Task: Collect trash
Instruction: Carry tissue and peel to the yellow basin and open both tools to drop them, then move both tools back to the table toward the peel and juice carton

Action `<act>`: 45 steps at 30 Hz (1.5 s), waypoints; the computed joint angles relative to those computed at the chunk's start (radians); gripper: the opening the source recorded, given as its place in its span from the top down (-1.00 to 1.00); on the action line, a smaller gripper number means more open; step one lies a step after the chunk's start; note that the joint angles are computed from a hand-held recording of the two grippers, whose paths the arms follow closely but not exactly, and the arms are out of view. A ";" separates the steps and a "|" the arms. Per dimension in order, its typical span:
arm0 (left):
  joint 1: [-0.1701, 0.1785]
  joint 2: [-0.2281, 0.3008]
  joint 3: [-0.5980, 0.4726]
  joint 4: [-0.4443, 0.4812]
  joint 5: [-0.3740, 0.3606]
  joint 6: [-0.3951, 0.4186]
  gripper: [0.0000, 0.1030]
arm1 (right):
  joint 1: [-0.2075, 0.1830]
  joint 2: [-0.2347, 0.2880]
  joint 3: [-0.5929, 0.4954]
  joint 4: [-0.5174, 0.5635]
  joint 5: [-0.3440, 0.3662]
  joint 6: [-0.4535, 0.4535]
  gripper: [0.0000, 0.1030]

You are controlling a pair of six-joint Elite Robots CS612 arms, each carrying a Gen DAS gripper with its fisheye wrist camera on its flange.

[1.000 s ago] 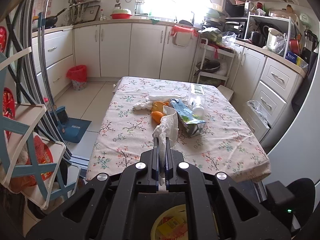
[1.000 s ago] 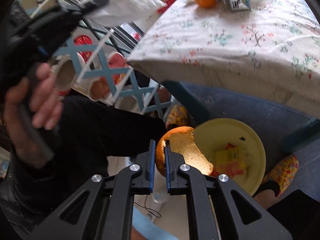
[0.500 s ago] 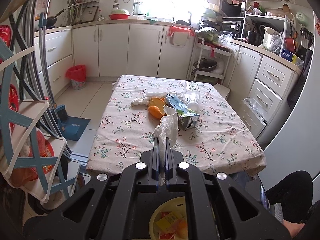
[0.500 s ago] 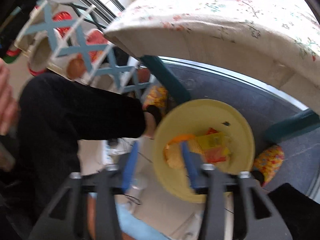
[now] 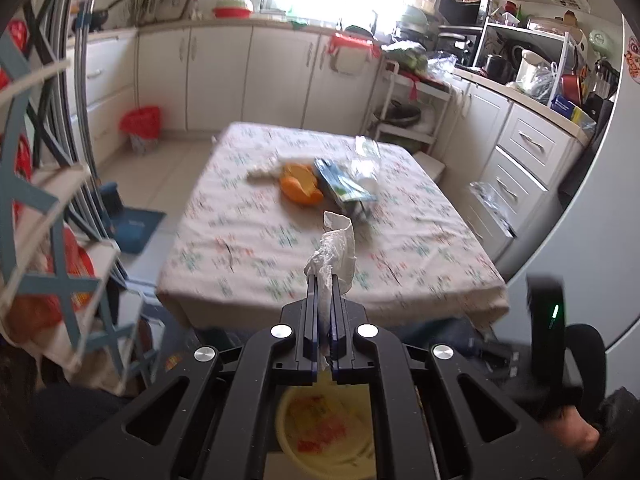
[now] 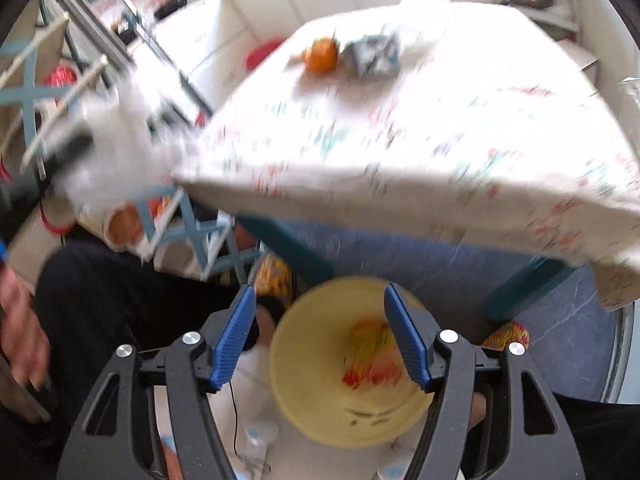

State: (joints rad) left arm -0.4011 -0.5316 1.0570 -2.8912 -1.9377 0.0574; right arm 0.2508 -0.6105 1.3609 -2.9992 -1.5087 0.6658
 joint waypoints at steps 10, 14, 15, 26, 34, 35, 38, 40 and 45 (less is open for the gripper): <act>-0.010 -0.013 0.054 0.181 -0.069 0.058 0.92 | -0.007 -0.021 0.059 -0.118 -0.097 0.128 -0.37; -0.021 -0.015 0.058 0.272 -0.061 0.114 0.91 | -0.008 -0.032 0.082 -0.147 -0.109 0.138 -0.38; -0.024 -0.014 0.054 0.313 -0.053 0.135 0.88 | -0.008 -0.033 0.086 -0.153 -0.112 0.143 -0.38; -0.048 -0.029 0.115 0.179 0.146 0.151 -0.13 | -0.007 -0.039 0.099 -0.172 -0.124 0.160 -0.44; -0.051 -0.028 0.125 0.089 0.211 0.131 -0.43 | -0.007 -0.036 0.090 -0.160 -0.121 0.158 -0.47; -0.051 -0.028 0.125 0.083 0.215 0.129 -0.46 | -0.007 -0.035 0.089 -0.159 -0.120 0.157 -0.48; -0.052 -0.027 0.125 0.074 0.224 0.127 -0.51 | -0.005 -0.033 0.082 -0.153 -0.122 0.152 -0.49; -0.053 -0.025 0.124 0.068 0.229 0.128 -0.53 | -0.003 -0.030 0.075 -0.148 -0.125 0.145 -0.50; -0.055 -0.022 0.120 0.056 0.235 0.128 -0.58 | -0.001 -0.025 0.060 -0.136 -0.126 0.130 -0.52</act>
State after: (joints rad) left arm -0.4563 -0.5532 1.1775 -2.8349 -1.7026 0.1856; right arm 0.2503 -0.6353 1.4205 -3.1351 -1.6349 0.7959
